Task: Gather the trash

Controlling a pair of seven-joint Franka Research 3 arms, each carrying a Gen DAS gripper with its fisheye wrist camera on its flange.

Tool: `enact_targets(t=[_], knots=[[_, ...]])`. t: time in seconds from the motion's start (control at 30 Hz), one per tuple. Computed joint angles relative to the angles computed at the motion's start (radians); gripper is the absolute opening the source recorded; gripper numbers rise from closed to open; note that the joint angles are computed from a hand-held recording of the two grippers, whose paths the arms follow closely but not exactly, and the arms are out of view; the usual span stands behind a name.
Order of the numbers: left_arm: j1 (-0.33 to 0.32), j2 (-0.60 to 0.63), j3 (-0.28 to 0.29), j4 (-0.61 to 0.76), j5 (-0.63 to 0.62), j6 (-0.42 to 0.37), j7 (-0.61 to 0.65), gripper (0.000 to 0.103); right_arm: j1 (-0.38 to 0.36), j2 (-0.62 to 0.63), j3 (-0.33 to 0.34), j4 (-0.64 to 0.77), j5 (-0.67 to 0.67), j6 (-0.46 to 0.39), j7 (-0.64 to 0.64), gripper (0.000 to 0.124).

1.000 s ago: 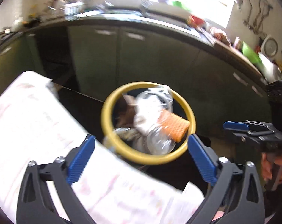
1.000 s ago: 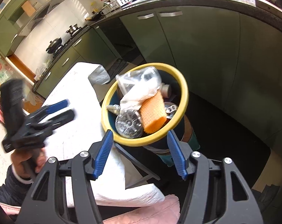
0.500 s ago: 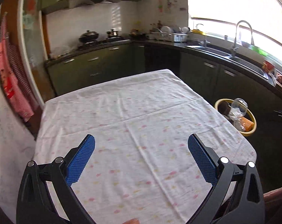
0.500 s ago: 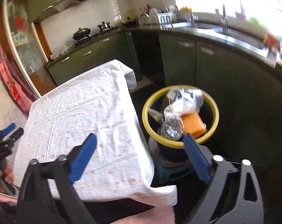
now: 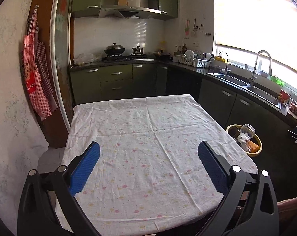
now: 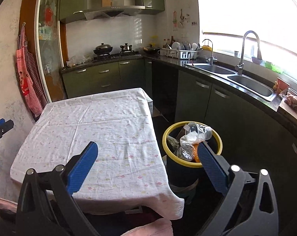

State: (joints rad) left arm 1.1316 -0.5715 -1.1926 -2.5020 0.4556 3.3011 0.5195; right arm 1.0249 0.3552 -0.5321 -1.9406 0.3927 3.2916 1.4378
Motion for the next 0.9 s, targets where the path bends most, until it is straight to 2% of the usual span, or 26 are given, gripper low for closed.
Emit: enact_targets(t=[0.1, 0.2, 0.27, 0.43, 0.57, 0.67, 0.9], knots=[[-0.032, -0.035, 0.016, -0.016, -0.001, -0.034, -0.015, 0.098, -0.027, -0.011, 0.039, -0.009, 0.007, 0.026, -0.018, 0.096], [-0.062, -0.055, 0.046, -0.031, 0.009, -0.045, -0.039, 0.098, -0.023, -0.009, 0.045, -0.01, 0.043, 0.04, -0.052, 0.096], [-0.078, -0.059, 0.067, -0.039, 0.017, -0.043, -0.052, 0.098, -0.057, -0.016, 0.087, -0.007, 0.058, 0.044, -0.075, 0.097], [-0.078, -0.059, 0.076, -0.031, 0.039, -0.052, -0.073, 0.098, -0.108, -0.019, 0.147, 0.001, 0.092, 0.046, -0.126, 0.096], [-0.08, -0.031, 0.078, -0.019, 0.064, -0.061, -0.071, 0.098, -0.101, -0.014, 0.14, 0.008, 0.118, 0.044, -0.142, 0.097], [-0.074, -0.021, 0.075, -0.014, 0.074, -0.06, -0.076, 0.098, -0.074, -0.009, 0.111, 0.009, 0.137, 0.046, -0.151, 0.096], [-0.075, -0.02, 0.078, -0.013, 0.084, -0.059, -0.082, 0.098, -0.083, -0.01, 0.122, 0.012, 0.147, 0.042, -0.167, 0.097]])
